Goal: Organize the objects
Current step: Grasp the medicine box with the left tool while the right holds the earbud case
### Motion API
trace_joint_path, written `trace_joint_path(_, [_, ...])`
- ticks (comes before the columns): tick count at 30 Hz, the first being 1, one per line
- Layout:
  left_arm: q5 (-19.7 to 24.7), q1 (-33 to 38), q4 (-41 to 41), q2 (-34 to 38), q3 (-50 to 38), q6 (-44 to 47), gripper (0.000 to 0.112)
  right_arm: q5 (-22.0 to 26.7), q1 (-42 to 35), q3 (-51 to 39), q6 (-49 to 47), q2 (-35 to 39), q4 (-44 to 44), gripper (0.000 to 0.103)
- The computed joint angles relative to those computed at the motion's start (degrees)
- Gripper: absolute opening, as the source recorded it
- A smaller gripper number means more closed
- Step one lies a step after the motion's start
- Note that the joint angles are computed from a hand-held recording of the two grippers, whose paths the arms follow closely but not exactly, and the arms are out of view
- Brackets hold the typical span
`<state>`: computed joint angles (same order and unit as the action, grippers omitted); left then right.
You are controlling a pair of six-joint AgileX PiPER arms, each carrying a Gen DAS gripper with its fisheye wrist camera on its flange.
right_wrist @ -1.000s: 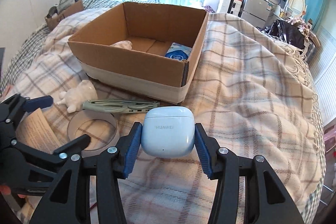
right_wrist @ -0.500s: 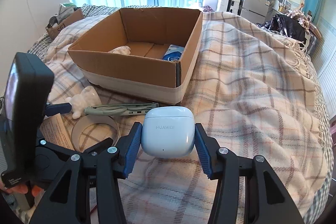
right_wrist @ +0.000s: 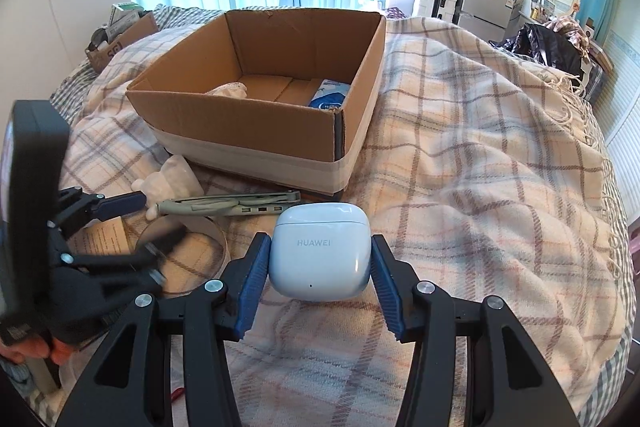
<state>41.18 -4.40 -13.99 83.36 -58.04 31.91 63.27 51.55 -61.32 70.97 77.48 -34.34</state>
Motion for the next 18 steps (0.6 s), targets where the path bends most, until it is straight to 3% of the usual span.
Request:
trace_joint_path(3, [3.0,3.6,-4.9,0.2,-1.8,4.4,0.012,0.5,0.6,-0.2,0.3,0.2,-0.3,0.050])
trace_joint_path(4, [3.4,4.7,-5.7,-0.2,-1.7,5.7,0.010,0.7,0.8,-0.3,0.4,0.3,-0.4,0.050])
trace_joint_path(11, [5.2,5.0,-4.6,0.5,-3.0,4.1,0.010,1.7,1.5,-0.5,0.9,0.6,-0.3,0.050])
trace_joint_path(16, [6.8,3.9,-0.6,-0.4,-2.9,1.1,0.026,1.8,1.5,-0.5,0.9,0.7,-0.2,0.050])
trace_joint_path(18, [8.4,5.9,-2.3,-1.1,-2.9,3.2,0.045,1.5,1.3,-0.3,1.0,0.6,-0.1,0.050])
